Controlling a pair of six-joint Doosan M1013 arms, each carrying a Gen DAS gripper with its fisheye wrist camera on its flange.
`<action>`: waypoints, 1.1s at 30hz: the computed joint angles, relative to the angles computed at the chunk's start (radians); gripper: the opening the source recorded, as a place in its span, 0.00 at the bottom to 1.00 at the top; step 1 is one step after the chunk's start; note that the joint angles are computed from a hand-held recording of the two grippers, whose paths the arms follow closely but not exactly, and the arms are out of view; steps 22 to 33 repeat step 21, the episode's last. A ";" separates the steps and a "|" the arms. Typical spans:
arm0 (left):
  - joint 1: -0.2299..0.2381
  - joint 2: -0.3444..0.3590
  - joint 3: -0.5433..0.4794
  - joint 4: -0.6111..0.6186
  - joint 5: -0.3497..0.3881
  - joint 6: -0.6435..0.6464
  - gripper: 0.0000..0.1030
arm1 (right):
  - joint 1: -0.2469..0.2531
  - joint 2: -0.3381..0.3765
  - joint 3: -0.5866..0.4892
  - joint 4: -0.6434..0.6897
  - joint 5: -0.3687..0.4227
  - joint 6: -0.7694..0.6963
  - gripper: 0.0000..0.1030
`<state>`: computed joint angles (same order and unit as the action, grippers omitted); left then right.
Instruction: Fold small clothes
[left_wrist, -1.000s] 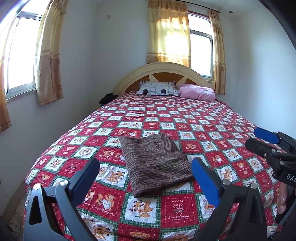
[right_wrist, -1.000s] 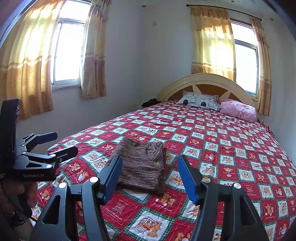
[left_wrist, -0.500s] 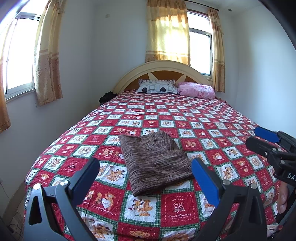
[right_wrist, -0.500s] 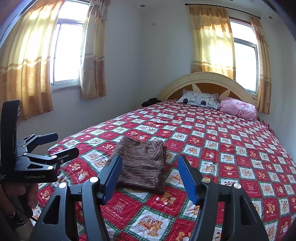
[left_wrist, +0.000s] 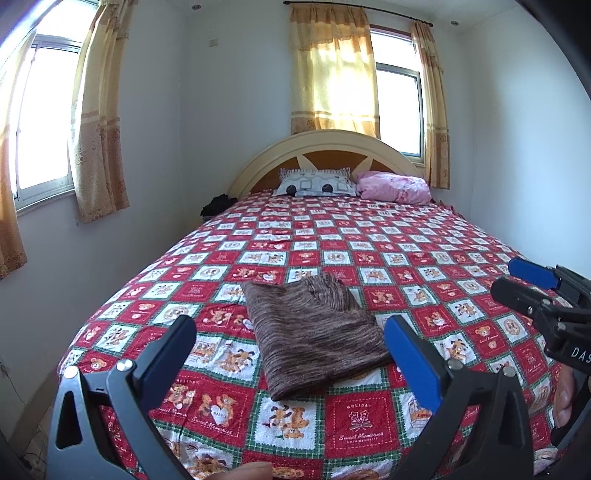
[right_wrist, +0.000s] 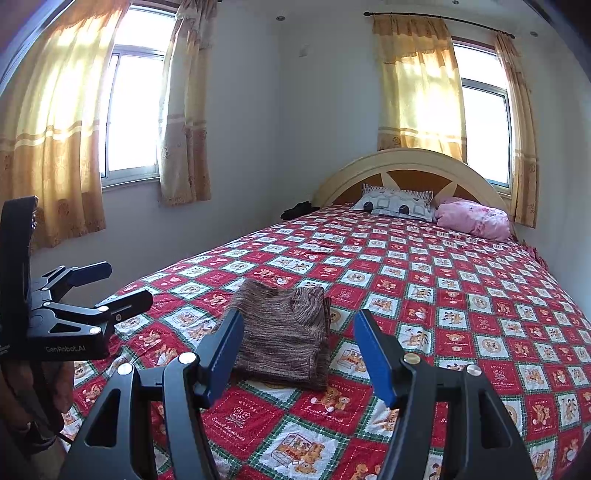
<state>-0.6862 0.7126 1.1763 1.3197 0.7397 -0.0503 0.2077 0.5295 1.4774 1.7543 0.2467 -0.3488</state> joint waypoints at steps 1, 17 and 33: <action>-0.001 -0.001 0.001 0.009 0.002 -0.008 1.00 | 0.002 0.000 -0.001 0.013 -0.002 -0.010 0.61; 0.006 0.000 0.001 -0.013 0.034 -0.008 1.00 | 0.009 0.006 0.002 0.037 0.005 -0.035 0.61; 0.008 0.004 0.000 -0.017 0.027 0.000 1.00 | 0.012 0.009 -0.001 -0.002 -0.001 0.001 0.61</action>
